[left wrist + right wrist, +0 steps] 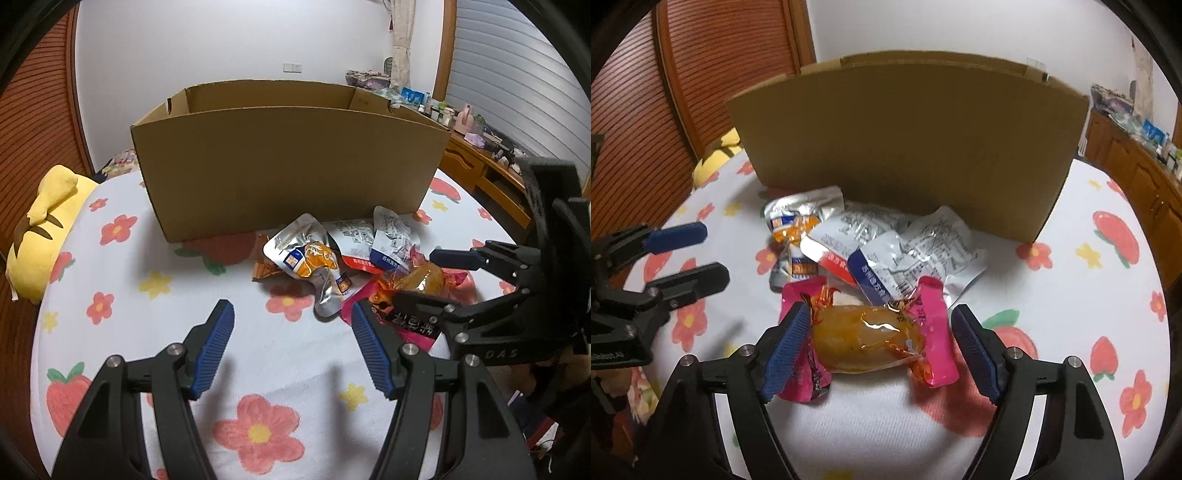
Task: Organize snacks
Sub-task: 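Grasp the pink-wrapped orange candy with the right tool, then grasp the silver-and-orange pouch with the left tool while the right tool holds the pink candy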
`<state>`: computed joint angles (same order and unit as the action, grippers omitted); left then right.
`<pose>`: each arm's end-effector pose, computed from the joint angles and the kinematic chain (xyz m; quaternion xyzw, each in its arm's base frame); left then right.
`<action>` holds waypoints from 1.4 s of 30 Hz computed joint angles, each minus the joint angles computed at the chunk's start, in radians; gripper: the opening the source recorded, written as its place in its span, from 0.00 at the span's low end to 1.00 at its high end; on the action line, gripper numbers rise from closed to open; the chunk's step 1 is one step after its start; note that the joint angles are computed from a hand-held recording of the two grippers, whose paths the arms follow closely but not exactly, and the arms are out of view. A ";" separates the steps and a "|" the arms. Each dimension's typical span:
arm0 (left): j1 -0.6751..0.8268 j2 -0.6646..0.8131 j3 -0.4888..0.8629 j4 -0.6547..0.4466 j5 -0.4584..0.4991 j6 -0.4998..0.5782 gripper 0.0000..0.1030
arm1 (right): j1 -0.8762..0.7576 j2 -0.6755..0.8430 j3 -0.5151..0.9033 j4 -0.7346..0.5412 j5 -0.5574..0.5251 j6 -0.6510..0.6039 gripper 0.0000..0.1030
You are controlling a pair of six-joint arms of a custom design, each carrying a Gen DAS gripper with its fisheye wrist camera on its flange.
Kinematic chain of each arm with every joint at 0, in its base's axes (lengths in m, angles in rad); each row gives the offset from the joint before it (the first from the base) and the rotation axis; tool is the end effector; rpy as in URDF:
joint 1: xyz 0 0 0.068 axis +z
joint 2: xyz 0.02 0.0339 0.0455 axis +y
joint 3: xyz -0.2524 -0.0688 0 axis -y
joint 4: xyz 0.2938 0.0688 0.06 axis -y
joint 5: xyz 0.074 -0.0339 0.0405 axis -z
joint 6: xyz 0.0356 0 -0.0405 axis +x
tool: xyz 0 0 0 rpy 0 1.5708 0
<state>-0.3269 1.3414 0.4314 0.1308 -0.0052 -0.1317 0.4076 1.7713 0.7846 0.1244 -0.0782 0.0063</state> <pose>0.2541 -0.0860 0.0871 0.0889 0.9184 -0.0853 0.3760 0.3235 0.1427 0.0657 -0.2001 0.9157 0.1071 0.3317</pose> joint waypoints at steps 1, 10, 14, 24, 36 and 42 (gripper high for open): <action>-0.001 0.004 0.001 0.002 0.000 -0.001 0.64 | 0.003 0.011 0.007 -0.005 0.002 -0.007 0.79; -0.001 0.030 0.009 0.015 0.004 -0.008 0.64 | 0.027 0.032 0.025 -0.026 0.036 -0.058 0.84; 0.009 0.074 0.027 0.025 0.013 -0.027 0.64 | 0.025 0.019 0.006 -0.012 0.038 -0.060 0.77; 0.010 0.155 0.077 0.045 0.043 -0.058 0.64 | -0.017 -0.061 -0.083 0.005 0.001 -0.084 0.73; -0.045 0.346 0.273 -0.002 -0.061 -0.069 0.64 | -0.071 -0.046 -0.088 0.040 0.009 -0.099 0.74; -0.048 0.350 0.275 -0.020 -0.105 -0.036 0.64 | -0.068 -0.041 -0.085 0.047 0.007 -0.100 0.74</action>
